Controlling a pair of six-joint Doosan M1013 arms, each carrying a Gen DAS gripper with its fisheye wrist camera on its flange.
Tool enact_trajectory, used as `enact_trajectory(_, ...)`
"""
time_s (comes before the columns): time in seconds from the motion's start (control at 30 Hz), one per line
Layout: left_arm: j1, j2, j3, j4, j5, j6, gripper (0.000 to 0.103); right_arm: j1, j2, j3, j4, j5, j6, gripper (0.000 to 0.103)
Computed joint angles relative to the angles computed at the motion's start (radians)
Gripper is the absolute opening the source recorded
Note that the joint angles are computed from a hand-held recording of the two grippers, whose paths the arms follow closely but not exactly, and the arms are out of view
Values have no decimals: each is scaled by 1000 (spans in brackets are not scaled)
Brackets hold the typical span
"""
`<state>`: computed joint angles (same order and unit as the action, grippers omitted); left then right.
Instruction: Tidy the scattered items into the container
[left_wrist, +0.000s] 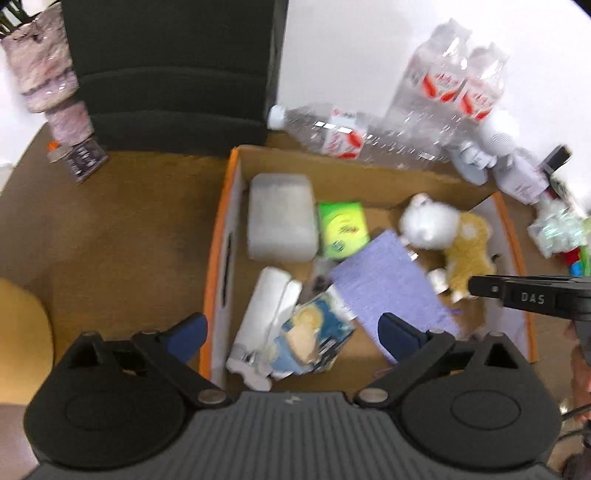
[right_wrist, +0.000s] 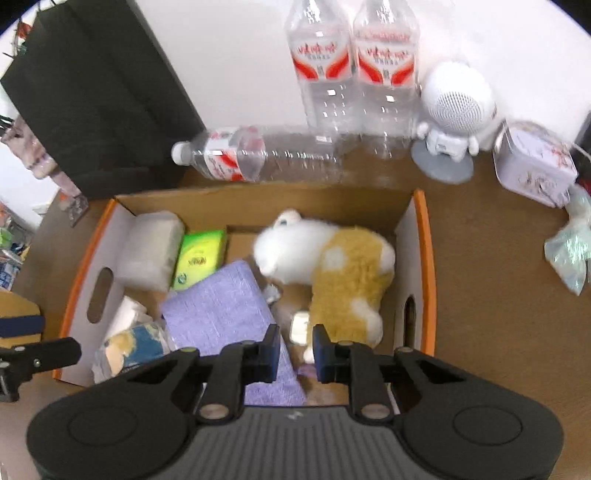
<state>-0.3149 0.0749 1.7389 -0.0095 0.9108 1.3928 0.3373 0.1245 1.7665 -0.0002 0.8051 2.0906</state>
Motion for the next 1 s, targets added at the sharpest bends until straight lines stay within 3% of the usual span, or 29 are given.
enact_trajectory(0.13,-29,-17,33,88,-46,-104,101,33,3,6,-54,39,108,20)
enact_trajectory(0.3,-76,-56,110,217,-190,-220,101,69,-27,54,-144,-23,170,20)
enact_trajectory(0.47,-110,-78,133,278,-189,-257,101,90,-55,81,-180,-37,224,20)
enact_trajectory(0.6,-116,-100,143,260,-180,-240,101,105,-86,104,-233,-46,326,21)
enact_trajectory(0.77,-116,-126,152,262,-136,-251,101,147,-116,120,-314,-40,381,39)
enact_trajectory(0.9,-147,-200,214,361,-225,-318,101,191,-147,135,-424,-52,483,43)
enact_trajectory(1.0,-188,-281,305,589,-346,-519,103,268,-195,182,-651,-98,670,59)
